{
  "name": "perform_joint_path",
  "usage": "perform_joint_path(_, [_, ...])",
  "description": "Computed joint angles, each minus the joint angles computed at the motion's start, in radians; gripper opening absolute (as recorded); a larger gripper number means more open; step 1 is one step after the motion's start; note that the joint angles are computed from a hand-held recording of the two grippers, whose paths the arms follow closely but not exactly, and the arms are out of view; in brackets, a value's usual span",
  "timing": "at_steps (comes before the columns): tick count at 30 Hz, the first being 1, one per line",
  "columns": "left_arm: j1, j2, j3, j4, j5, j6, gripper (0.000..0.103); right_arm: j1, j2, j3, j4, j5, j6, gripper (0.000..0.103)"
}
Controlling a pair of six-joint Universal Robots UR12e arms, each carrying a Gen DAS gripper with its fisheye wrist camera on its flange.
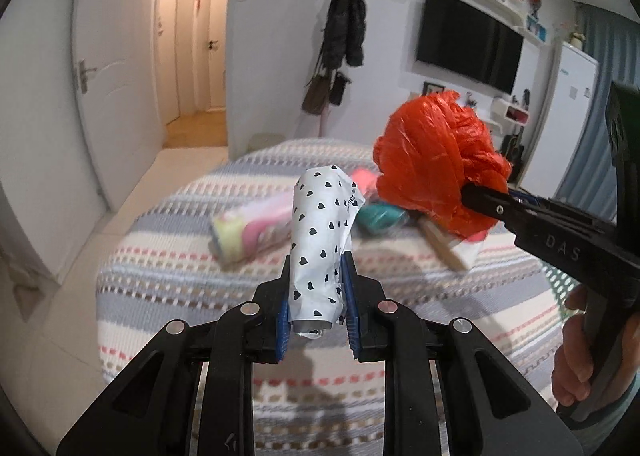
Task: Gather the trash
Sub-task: 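Carry the paper and red bag over the basket and release both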
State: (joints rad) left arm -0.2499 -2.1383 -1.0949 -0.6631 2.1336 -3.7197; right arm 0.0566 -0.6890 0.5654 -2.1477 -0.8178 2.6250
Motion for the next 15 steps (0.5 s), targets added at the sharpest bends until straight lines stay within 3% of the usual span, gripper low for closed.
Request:
perform_joint_path(6, [-0.010, -0.047, 0.099, 0.032, -0.009, 0.091, 0.020, -0.039, 0.015, -0.031, -0.058, 0.016, 0.104, 0.027])
perform_joint_path(15, [-0.016, -0.168, 0.318, -0.015, -0.137, 0.175, 0.020, -0.109, 0.115, -0.200, -0.049, 0.021, 0.288, 0.027])
